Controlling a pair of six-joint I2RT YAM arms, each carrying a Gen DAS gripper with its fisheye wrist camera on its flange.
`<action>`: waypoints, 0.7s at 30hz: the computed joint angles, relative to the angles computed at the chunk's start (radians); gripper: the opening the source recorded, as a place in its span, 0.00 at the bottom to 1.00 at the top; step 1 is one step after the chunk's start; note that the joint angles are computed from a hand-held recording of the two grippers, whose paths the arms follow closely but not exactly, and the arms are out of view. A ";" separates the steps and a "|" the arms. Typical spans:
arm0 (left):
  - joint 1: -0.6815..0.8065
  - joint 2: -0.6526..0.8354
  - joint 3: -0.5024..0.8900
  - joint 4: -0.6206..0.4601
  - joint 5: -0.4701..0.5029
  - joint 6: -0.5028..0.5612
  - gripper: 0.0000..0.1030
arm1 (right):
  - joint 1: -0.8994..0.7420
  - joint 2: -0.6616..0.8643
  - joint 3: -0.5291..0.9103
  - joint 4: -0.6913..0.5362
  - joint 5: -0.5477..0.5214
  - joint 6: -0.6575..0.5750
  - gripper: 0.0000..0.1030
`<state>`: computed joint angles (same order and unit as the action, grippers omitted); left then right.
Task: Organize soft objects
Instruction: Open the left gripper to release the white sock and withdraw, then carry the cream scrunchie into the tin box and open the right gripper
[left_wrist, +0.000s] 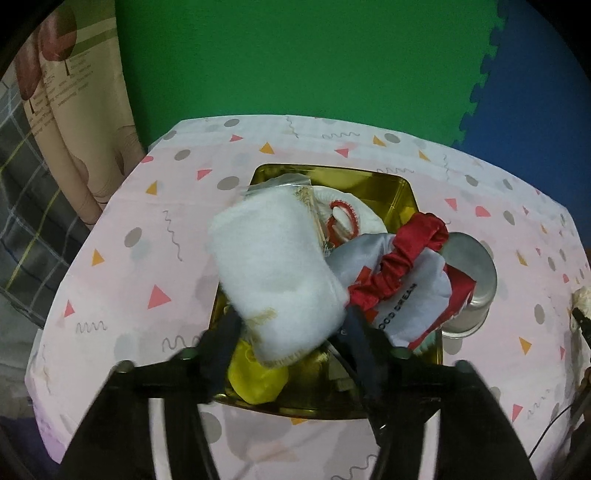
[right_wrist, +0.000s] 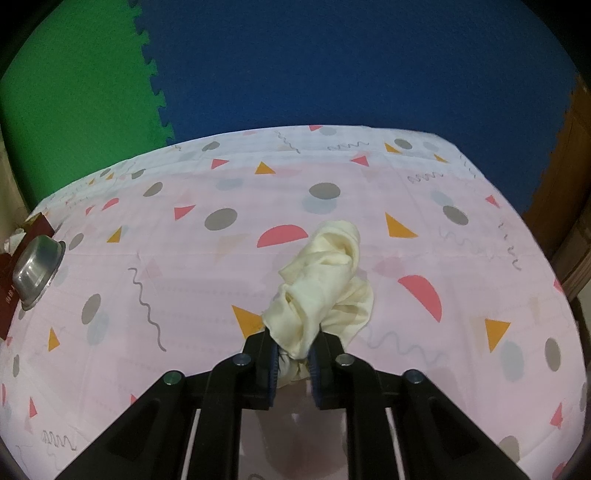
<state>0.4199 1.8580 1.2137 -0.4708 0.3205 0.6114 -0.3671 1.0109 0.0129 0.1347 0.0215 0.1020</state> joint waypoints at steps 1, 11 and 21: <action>0.003 -0.005 -0.011 0.010 0.002 0.003 0.60 | 0.040 -0.016 0.002 -0.013 0.037 0.014 0.12; 0.079 -0.087 -0.130 0.082 0.093 0.086 0.69 | 0.423 -0.118 0.124 -0.226 0.204 0.250 0.11; 0.202 -0.237 -0.270 0.172 0.183 0.065 0.80 | 0.900 0.239 0.486 -0.176 0.309 0.415 0.11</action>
<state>0.6214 1.6207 0.9441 -0.2985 0.5030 0.6763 0.5329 1.2496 0.4984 -0.0413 0.3309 0.5174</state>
